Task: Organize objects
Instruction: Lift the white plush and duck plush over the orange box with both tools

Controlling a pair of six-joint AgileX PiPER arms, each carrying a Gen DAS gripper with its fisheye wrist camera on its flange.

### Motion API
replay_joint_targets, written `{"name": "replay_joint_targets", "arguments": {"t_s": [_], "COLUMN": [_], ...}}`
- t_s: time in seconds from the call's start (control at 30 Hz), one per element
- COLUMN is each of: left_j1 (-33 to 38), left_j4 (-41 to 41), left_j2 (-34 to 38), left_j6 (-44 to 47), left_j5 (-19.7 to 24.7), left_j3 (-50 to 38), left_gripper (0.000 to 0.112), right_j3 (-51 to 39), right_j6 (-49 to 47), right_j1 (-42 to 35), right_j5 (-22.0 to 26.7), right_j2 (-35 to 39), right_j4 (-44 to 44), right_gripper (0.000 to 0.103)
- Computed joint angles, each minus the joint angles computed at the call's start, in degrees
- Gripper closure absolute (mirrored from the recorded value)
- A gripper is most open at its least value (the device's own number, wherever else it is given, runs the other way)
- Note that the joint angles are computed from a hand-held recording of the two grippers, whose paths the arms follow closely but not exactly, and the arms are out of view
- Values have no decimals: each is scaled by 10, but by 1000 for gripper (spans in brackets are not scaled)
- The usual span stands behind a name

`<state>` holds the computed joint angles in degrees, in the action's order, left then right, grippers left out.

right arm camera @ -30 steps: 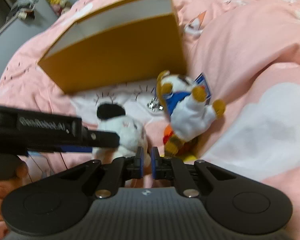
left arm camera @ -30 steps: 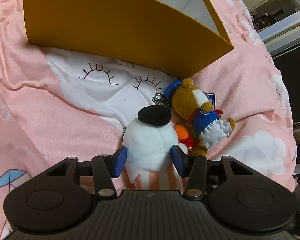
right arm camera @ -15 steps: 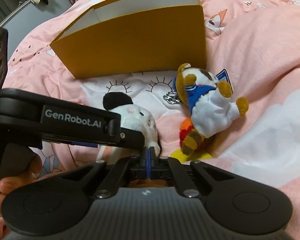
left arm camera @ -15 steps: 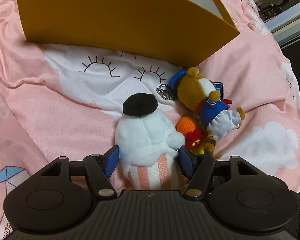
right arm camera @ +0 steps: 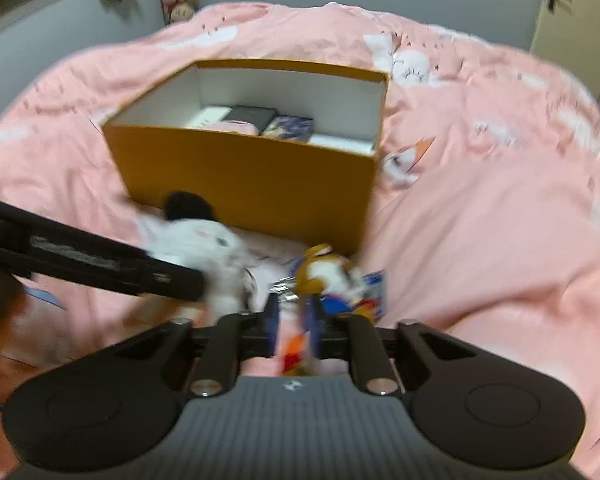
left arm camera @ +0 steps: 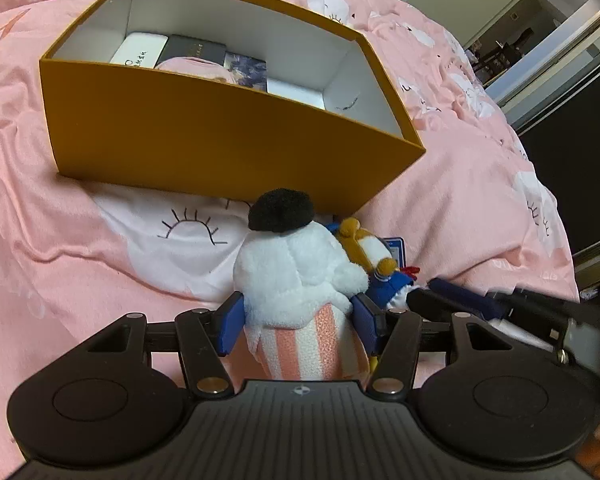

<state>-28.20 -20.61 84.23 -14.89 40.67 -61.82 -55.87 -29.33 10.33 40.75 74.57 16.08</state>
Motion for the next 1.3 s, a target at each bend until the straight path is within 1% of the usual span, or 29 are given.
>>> {"name": "replay_joint_targets", "arguments": {"t_s": [0.07,0.13,0.3,0.4,0.47,0.5,0.7,0.83,1.07,1.17,1.3], "left_j1": [3,0,-4,-2,4,3,14,18,27,27,47], "left_j4": [-4,4,16,9,0,1,-32,-56,-91,-83,-94], "left_j2": [1,-6,-7,-2,-1,-2,-13,-31,-61,-69,-55], "left_j6": [8,9,11,17,27,26,70,96,121,114,131], "left_j5": [-1,-5,-16,-19,-20,-20,-25,-32,-39,-50,-37], "left_j3": [0,6,5,7,9,9,14,15,-4,-18,-58], "left_gripper": [47,47,47,47,47,47,47,47,47,47,47], "right_j3": [-27,-53,-107,-128,-129,-128,-121,-119,-157,-194,-244], "right_j6": [12,25,14,29,54,61,38,1,-38,-52,-44], "right_j1": [17,28,49,62,72,72,53,39,16,-3,-29], "right_j5": [5,23,72,93,91,87,93,105,134,145,155], "right_j2": [30,60,121,150,161,163,140,96,38,47,61], "right_j4": [-56,-97,-140,-164,-193,-199,-166,-117,-41,-2,48], "right_gripper": [72,72,66,66,67,70,77,78,80,81,84]}}
